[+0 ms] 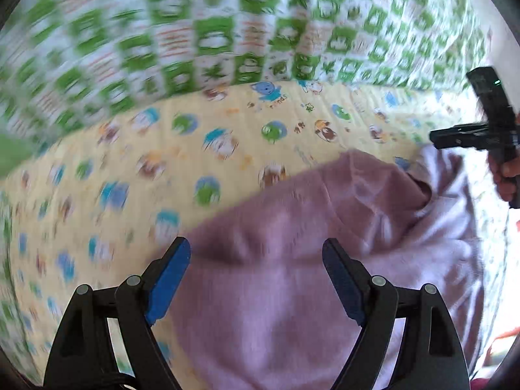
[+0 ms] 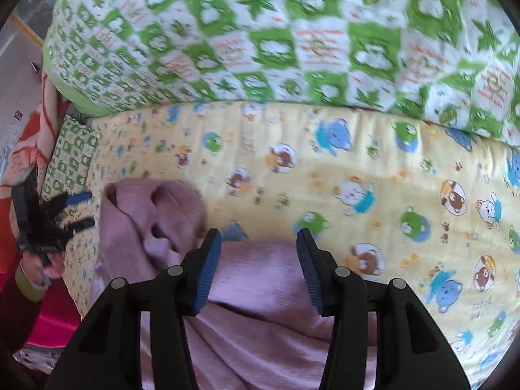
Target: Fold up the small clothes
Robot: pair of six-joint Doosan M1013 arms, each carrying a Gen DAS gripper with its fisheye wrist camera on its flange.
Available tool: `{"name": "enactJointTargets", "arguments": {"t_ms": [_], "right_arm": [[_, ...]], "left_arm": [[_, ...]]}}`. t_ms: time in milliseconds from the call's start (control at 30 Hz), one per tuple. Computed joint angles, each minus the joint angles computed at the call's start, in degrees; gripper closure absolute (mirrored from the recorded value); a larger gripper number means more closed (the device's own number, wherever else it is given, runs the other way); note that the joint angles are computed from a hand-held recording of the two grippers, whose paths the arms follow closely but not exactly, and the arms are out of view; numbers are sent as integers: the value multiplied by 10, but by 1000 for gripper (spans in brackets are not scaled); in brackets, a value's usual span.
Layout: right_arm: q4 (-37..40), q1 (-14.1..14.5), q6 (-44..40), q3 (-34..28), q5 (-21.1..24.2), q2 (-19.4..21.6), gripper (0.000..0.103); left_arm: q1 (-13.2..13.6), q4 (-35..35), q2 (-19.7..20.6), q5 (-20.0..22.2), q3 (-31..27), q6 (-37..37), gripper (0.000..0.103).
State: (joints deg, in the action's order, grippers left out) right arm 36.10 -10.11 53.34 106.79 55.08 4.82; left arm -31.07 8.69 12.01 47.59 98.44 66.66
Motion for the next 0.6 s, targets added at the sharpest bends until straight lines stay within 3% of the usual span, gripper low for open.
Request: {"name": "enactJointTargets", "arguments": {"t_ms": [200, 267, 400, 433, 467, 500, 533, 567, 600], "right_arm": [[-68, 23, -36, -27, 15, 37, 48], [-77, 28, -52, -26, 15, 40, 46], [-87, 36, -89, -22, 32, 37, 44], [-92, 39, -99, -19, 37, 35, 45], [-114, 46, -107, -14, 32, 29, 53], [-142, 55, -101, -7, 16, 23, 78], [-157, 58, -90, -4, 7, 20, 94], [-154, 58, -87, 2, -8, 12, 95], [-156, 58, -78, 11, -34, -1, 96]], "left_arm": [[6, -24, 74, 68, -61, 93, 19], [0, -10, 92, 81, -71, 104, 12], [-18, 39, 100, 65, -67, 89, 12], [-20, 40, 98, 61, -65, 92, 20], [-20, 34, 95, 51, -61, 108, 31], [-24, 33, 98, 44, -63, 115, 39], [-28, 34, 100, 40, -66, 123, 60], [-32, 36, 97, 37, -65, 132, 88], [-37, 47, 95, 40, -66, 130, 97]]}}
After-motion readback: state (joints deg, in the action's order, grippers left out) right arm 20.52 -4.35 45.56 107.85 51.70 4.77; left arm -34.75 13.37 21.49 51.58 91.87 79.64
